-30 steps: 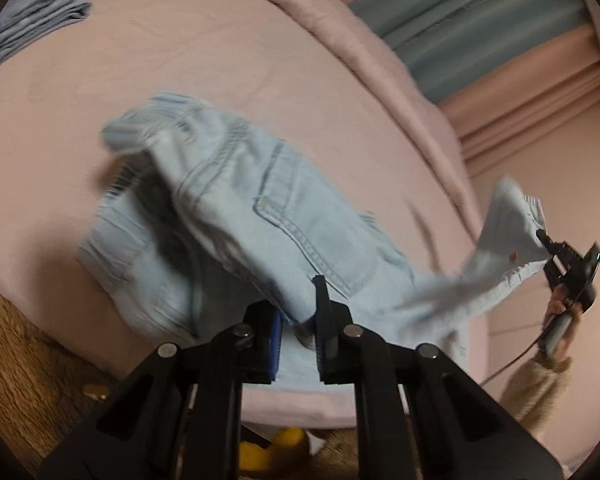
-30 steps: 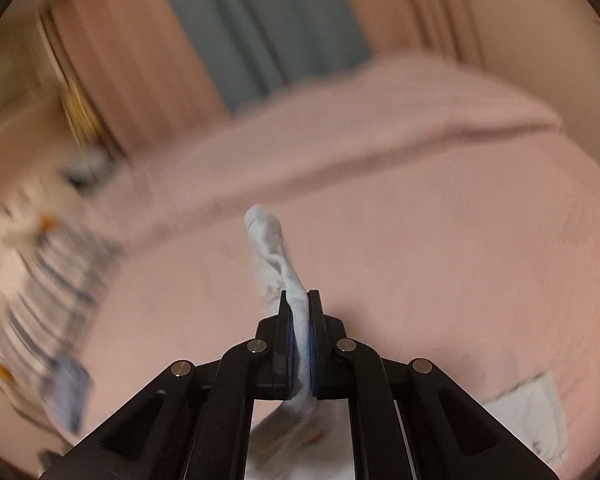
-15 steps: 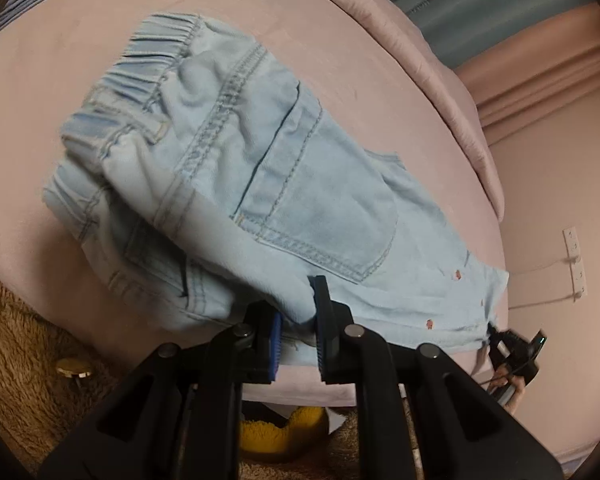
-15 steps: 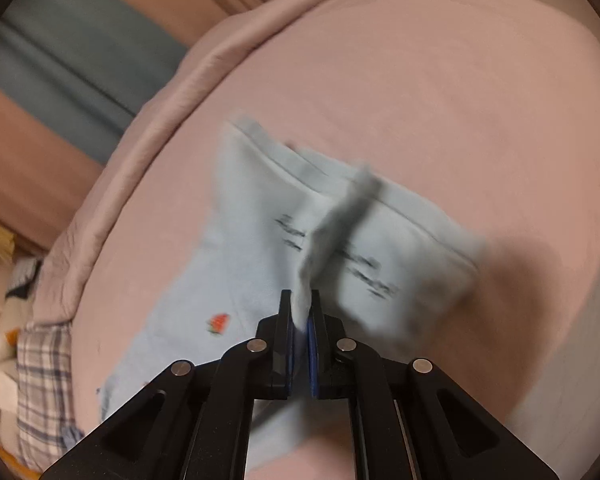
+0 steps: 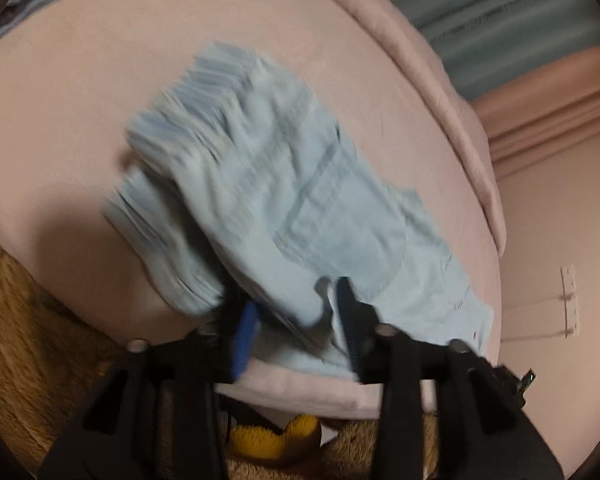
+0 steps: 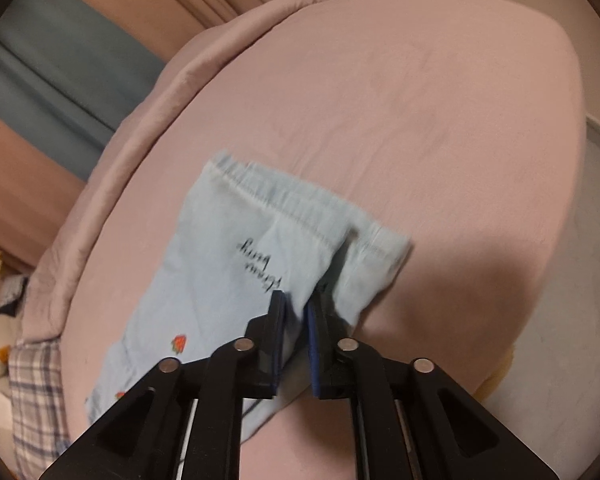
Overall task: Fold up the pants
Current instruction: 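Fold the leg end over with the right tool while the left tool holds the waistband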
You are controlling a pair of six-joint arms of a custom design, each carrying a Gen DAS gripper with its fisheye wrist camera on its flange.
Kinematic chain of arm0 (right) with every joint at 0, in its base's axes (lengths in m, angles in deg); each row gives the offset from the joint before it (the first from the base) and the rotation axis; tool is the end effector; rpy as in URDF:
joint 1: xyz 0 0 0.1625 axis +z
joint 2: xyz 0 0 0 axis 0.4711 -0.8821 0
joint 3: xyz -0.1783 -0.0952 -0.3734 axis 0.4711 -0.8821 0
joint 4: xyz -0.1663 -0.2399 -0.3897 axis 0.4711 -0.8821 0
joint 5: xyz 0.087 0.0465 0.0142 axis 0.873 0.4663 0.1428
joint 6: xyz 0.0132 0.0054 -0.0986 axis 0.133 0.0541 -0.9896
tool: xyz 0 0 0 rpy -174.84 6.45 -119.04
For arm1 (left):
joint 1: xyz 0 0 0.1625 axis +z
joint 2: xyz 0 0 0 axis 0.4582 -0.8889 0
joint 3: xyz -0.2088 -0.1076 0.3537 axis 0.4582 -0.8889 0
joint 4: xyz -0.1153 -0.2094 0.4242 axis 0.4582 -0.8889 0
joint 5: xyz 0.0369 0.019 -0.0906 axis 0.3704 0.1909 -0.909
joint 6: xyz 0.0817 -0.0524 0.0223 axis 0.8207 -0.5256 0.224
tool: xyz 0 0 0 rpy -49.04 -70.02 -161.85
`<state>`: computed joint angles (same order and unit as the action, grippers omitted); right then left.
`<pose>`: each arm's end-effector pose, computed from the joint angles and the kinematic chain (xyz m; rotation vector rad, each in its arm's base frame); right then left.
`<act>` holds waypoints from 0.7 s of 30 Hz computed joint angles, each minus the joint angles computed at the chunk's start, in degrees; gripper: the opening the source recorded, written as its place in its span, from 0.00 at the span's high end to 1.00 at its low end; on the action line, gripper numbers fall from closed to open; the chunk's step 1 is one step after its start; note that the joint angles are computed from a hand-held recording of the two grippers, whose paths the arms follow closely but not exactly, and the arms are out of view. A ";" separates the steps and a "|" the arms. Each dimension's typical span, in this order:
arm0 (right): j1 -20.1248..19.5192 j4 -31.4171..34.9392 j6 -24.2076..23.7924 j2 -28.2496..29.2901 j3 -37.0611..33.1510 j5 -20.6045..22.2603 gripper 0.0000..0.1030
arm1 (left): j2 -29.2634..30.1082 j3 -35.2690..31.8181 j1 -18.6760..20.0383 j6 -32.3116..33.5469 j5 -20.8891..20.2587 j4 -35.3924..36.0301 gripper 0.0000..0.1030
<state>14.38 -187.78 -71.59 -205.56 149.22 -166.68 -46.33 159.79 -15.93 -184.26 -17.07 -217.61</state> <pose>-0.0881 -0.2906 0.4403 -0.5807 -2.4497 1.2857 -0.2559 -0.2532 0.1331 -0.4235 2.7487 -1.0199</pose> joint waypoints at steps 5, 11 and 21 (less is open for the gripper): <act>1.13 -3.69 -0.84 0.61 0.03 -3.33 0.90 | -2.33 0.01 0.25 -2.75 2.81 5.06 0.81; 5.15 -10.02 0.07 -0.34 0.95 -6.49 0.95 | -5.39 -0.54 -1.34 -5.09 1.05 12.51 0.93; 4.96 -10.97 -2.54 4.42 0.59 -13.02 0.95 | -4.20 -0.74 0.26 -1.88 -2.91 12.27 0.88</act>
<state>19.34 -198.75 -74.13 -201.14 149.82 -179.70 -50.53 159.05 -15.68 -186.14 -19.97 -205.34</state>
